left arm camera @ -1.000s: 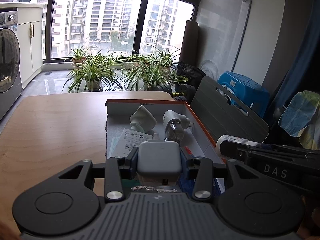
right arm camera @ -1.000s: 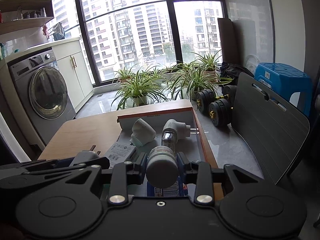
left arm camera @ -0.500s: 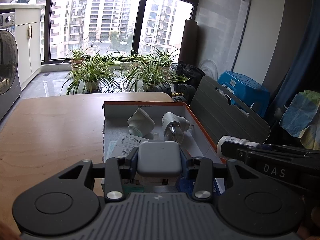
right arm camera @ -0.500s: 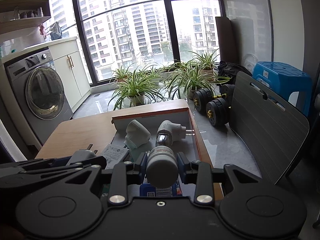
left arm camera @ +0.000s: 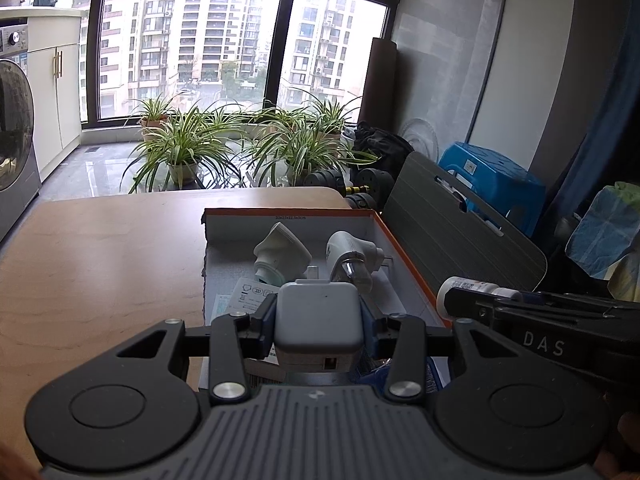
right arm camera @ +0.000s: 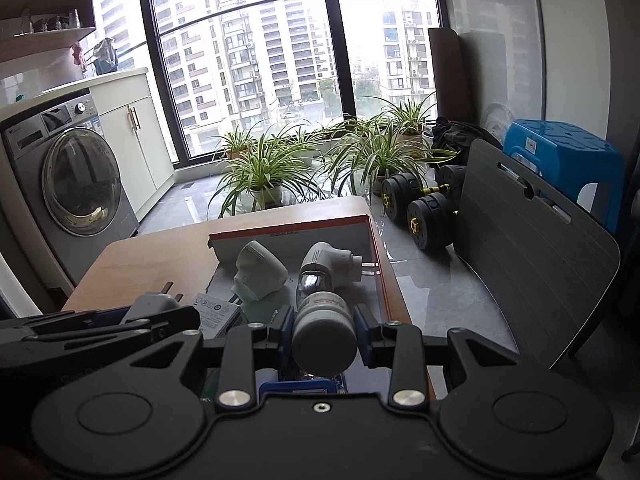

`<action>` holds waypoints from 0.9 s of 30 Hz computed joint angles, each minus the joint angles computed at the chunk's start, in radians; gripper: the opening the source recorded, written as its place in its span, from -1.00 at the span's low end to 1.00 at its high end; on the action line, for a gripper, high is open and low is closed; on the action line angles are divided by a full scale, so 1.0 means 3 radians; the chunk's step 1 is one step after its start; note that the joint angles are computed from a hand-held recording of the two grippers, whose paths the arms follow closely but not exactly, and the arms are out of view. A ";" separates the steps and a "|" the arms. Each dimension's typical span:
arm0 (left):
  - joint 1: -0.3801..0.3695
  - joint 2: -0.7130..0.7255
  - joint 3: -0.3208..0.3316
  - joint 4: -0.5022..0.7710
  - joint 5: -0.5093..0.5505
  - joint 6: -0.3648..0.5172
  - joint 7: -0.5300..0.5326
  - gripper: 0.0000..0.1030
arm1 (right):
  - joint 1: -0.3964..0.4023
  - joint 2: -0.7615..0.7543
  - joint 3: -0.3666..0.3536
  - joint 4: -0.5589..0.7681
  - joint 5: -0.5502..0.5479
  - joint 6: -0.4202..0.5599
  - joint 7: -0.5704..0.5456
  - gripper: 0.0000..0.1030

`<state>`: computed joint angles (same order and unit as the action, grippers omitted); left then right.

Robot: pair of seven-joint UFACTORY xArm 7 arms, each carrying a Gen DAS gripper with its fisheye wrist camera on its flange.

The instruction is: Organize rigid objects

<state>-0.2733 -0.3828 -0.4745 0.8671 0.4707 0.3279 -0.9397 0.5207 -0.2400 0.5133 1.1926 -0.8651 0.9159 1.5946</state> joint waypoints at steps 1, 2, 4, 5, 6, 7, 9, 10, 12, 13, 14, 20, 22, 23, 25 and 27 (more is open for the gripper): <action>-0.0003 0.0004 0.0008 0.0001 -0.0003 -0.0002 0.0006 -0.17 | 0.0001 0.0003 -0.0001 0.0005 0.0003 0.0004 -0.0003 -0.22; -0.0002 0.0015 0.0009 0.0011 -0.0002 -0.0002 0.0011 -0.17 | 0.0009 -0.0021 -0.0006 -0.0014 0.0021 0.0007 -0.0012 -0.22; -0.0002 0.0041 0.0018 0.0025 0.0002 -0.0009 0.0021 -0.17 | -0.0007 -0.0031 -0.0026 -0.0039 0.0038 -0.0026 -0.0037 -0.22; -0.0002 0.0051 0.0020 0.0033 0.0005 -0.0010 0.0021 -0.17 | -0.0005 -0.0056 -0.0026 -0.0060 0.0056 -0.0025 -0.0045 -0.22; -0.0005 0.0055 0.0026 0.0034 0.0005 -0.0012 0.0023 -0.17 | -0.0013 -0.0058 -0.0023 -0.0061 0.0065 -0.0028 -0.0053 -0.22; -0.0010 0.0064 0.0030 0.0039 0.0004 -0.0010 0.0026 -0.17 | -0.0026 -0.0039 -0.0016 -0.0043 0.0057 -0.0033 -0.0056 -0.22; -0.0016 0.0077 0.0037 0.0047 0.0004 -0.0008 0.0024 -0.17 | -0.0033 -0.0032 -0.0010 -0.0032 0.0062 -0.0029 -0.0064 -0.22; -0.0021 0.0080 0.0043 0.0047 0.0003 -0.0009 0.0026 -0.17 | -0.0036 -0.0027 -0.0013 -0.0033 0.0065 -0.0035 -0.0070 -0.22; -0.0038 0.0080 0.0060 0.0039 -0.0006 -0.0015 0.0041 -0.17 | -0.0033 -0.0057 -0.0018 -0.0065 0.0096 -0.0038 -0.0085 -0.22; -0.0043 0.0080 0.0066 0.0037 -0.0011 -0.0016 0.0046 -0.17 | -0.0033 -0.0075 -0.0022 -0.0085 0.0113 -0.0043 -0.0094 -0.22; -0.0045 0.0092 0.0065 0.0046 -0.0013 -0.0010 0.0048 -0.17 | -0.0032 -0.0108 -0.0024 -0.0116 0.0137 -0.0046 -0.0103 -0.22; -0.0081 0.0122 0.0101 0.0059 -0.0046 -0.0009 0.0089 -0.17 | -0.0095 -0.0234 -0.0028 -0.0257 0.0261 -0.0110 -0.0180 -0.22; -0.0081 0.0128 0.0101 0.0061 -0.0043 -0.0007 0.0089 -0.17 | -0.0137 -0.0228 0.0003 -0.0251 0.0255 -0.0129 -0.0189 -0.22; -0.0083 0.0137 0.0107 0.0064 -0.0046 -0.0012 0.0093 -0.17 | -0.0150 -0.0236 0.0012 -0.0259 0.0259 -0.0133 -0.0198 -0.22; -0.0092 0.0145 0.0113 0.0064 -0.0055 -0.0010 0.0095 -0.17 | -0.0189 -0.0244 0.0023 -0.0262 0.0228 -0.0143 -0.0207 -0.20; -0.0093 0.0148 0.0113 0.0067 -0.0052 -0.0001 0.0091 -0.17 | -0.0237 -0.0267 0.0046 -0.0272 0.0192 -0.0137 -0.0173 -0.16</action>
<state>-0.3014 -0.3384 -0.4405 0.8873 0.4550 0.3276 -0.9124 0.4496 -0.3201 0.5270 1.1109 -0.8073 0.8747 1.5426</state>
